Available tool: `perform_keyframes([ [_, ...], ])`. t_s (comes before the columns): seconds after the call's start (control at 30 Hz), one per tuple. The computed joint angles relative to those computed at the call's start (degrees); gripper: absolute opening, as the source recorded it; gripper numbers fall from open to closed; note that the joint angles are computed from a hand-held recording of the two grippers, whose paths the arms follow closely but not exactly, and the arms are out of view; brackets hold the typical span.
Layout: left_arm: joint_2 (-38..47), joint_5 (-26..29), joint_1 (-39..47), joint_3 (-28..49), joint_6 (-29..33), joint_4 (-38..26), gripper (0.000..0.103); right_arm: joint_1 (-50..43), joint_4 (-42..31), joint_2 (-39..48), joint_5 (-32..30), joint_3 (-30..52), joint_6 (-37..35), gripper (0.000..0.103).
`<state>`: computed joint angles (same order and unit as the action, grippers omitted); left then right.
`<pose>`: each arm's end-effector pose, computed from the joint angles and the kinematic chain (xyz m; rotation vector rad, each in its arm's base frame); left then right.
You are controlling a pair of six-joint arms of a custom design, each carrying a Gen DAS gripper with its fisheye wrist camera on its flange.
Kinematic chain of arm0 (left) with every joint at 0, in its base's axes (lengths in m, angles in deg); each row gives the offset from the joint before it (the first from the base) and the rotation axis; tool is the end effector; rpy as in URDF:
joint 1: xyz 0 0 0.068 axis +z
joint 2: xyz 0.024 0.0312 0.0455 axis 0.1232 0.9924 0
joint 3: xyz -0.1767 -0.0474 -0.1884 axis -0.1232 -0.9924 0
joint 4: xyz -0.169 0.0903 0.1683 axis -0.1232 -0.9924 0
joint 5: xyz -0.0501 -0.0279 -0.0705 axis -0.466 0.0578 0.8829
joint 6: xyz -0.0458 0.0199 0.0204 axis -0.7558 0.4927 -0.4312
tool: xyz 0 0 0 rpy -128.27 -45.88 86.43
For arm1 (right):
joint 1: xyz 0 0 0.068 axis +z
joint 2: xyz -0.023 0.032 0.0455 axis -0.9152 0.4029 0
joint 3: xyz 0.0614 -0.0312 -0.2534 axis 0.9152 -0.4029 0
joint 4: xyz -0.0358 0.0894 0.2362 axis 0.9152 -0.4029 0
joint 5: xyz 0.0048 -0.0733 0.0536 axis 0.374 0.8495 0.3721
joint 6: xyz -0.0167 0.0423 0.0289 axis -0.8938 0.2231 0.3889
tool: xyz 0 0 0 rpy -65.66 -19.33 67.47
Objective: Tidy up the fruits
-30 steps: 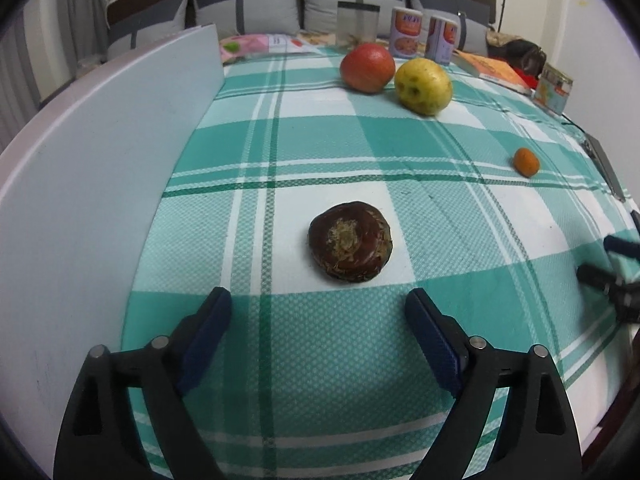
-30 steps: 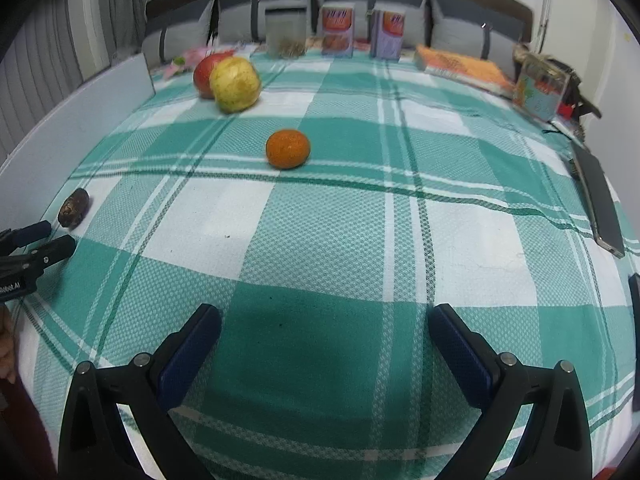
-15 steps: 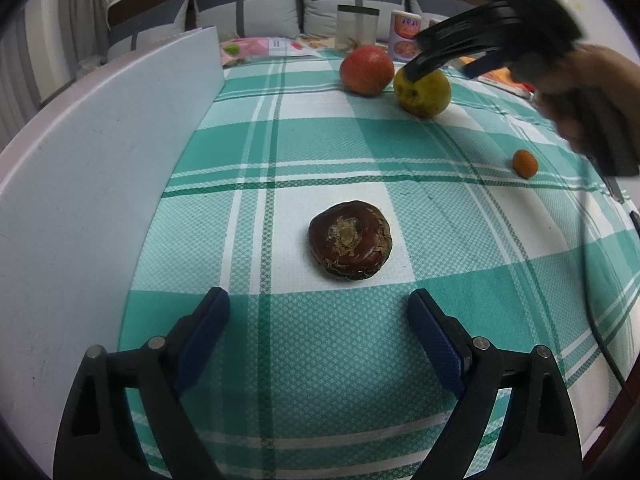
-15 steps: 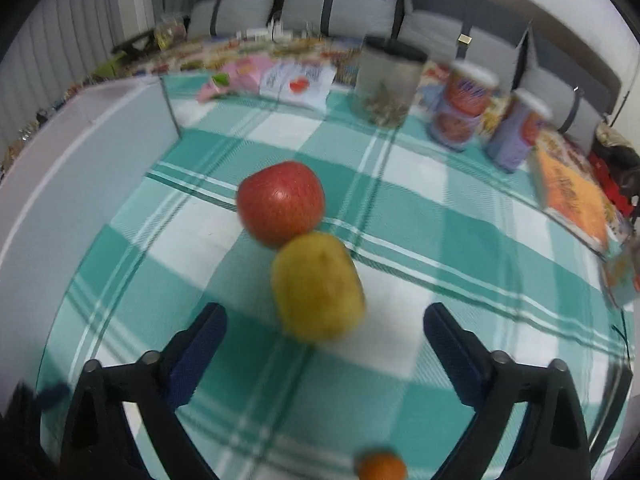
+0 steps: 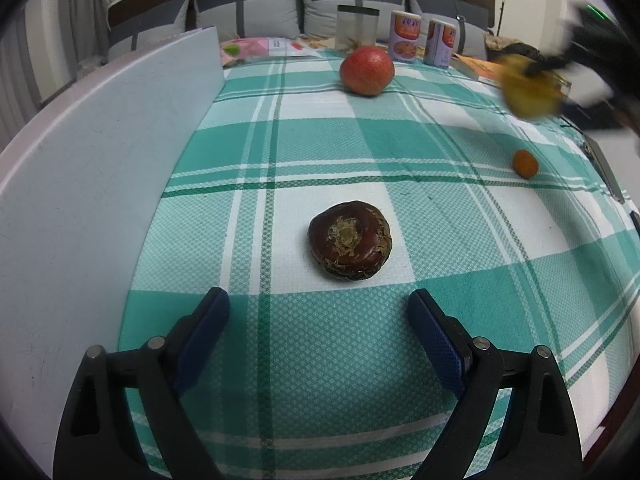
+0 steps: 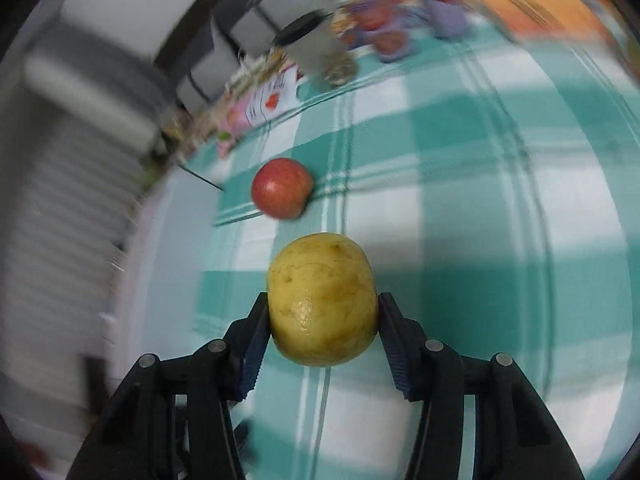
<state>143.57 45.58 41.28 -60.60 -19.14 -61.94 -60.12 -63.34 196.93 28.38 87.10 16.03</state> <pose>0.1690 0.0986 0.0482 0.0489 2.4745 -0.0364 0.3418 0.0582 0.1214 0.0676 2.6298 0.9972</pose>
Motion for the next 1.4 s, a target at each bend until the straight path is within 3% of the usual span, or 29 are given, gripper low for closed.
perform_keyframes([
  [0.1, 0.06, 0.0, 0.03, -0.01, 0.06, 0.05, 0.092, -6.34, -1.72, -3.33, -5.53, -10.46, -3.98, 0.052],
  [0.2, 0.04, -0.02, 0.16, -0.06, 0.15, 0.11, 0.092, -9.08, -0.14, -0.9, -5.71, -16.83, -8.29, 0.052],
  [0.3, 0.11, 0.02, 0.18, -0.05, 0.17, 0.17, 0.092, -13.83, 7.43, -1.14, -10.35, -22.81, -6.8, 0.053],
  [0.43, 0.16, 0.01, 0.19, -0.05, 0.18, 0.2, 0.092, -17.18, 12.19, -3.59, -8.5, -25.79, -4.07, 0.054],
  [0.57, 0.09, 0.03, 0.2, -0.08, 0.19, 0.15, 0.092, -14.64, 10.31, -8.44, -2.65, -26.09, -5.62, 0.054],
  [0.63, 0.1, 0.06, 0.23, -0.1, 0.22, 0.16, 0.092, -13.7, 11.2, -13.2, -0.28, -28.07, -4.56, 0.063],
  [0.7, -0.03, 0.3, 0.48, -0.06, 0.39, -0.13, 0.092, -10.79, 12.0, -20.37, 6.32, -31.48, -4.66, 0.07],
  [0.83, -0.02, 0.41, 0.58, 0.06, 0.47, -0.34, 0.092, 2.61, 10.77, -40.67, 28.89, -43.56, -6.32, 0.087],
  [0.9, -0.02, 0.59, 0.76, 0.27, 0.72, -0.78, 0.092, 12.98, 12.83, -44.01, 39.21, -48.48, -3.91, 0.088],
  [0.97, -0.16, 0.49, 0.74, 0.3, 0.92, -1.05, 0.093, 22.6, 16.24, -40.84, 47.56, -50.85, -0.96, 0.088],
  [1.03, -0.37, 0.3, 0.64, 0.19, 0.94, -1.12, 0.093, 26.45, 19.86, -34.19, 50.12, -50.35, -0.58, 0.088],
  [1.2, -0.51, 0.07, 0.61, -0.21, 0.98, -0.67, 0.093, 27.08, 26.36, -26.31, 49.95, -50.2, -0.72, 0.088],
  [1.4, -0.43, 0.09, 0.62, -0.24, 0.97, -0.55, 0.093, 27.68, 30.75, -23.93, 51.11, -52.27, 1.54, 0.103],
])
